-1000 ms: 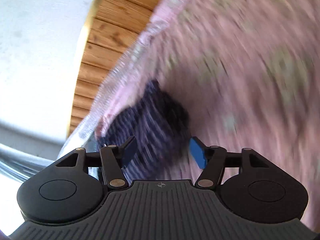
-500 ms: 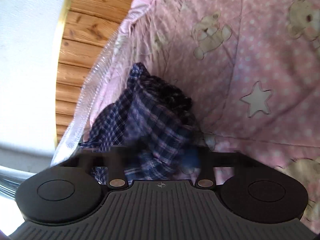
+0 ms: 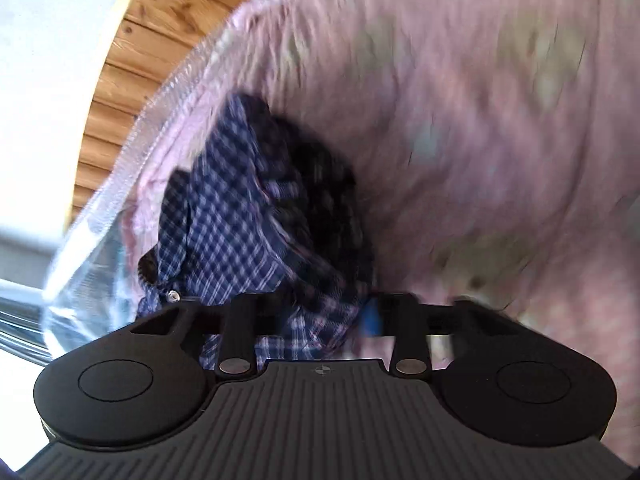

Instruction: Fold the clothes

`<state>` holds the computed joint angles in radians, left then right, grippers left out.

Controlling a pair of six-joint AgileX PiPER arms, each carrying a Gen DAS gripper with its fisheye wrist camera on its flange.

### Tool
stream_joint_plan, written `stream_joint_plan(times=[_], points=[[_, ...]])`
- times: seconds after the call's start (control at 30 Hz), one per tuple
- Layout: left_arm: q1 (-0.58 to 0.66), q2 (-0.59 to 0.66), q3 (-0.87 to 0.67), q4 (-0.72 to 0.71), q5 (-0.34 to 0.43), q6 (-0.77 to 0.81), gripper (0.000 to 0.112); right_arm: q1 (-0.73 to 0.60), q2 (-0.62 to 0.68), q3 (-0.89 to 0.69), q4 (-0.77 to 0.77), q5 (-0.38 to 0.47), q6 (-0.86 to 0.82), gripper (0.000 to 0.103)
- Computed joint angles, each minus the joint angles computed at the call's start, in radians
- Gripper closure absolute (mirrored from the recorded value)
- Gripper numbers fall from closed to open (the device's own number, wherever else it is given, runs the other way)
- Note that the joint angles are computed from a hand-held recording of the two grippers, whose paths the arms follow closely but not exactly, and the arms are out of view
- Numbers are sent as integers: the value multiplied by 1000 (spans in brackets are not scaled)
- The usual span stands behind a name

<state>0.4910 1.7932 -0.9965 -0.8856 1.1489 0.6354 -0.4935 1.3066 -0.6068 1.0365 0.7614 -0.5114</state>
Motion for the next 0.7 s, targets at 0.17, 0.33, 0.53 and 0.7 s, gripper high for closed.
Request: stream_joint_plan(times=[0.17, 0.33, 0.53, 0.7], points=[[24, -94, -66, 34, 18, 97, 59, -38, 33, -205, -186, 29, -74, 46], [-112, -52, -203, 28, -111, 119, 26, 44, 332, -494, -169, 91, -236, 43], [-318, 61, -308, 78, -281, 111, 67, 166, 455, -677, -241, 126, -334, 100], [-249, 47, -270, -1, -275, 141, 104, 116, 435, -702, -68, 175, -526, 102]])
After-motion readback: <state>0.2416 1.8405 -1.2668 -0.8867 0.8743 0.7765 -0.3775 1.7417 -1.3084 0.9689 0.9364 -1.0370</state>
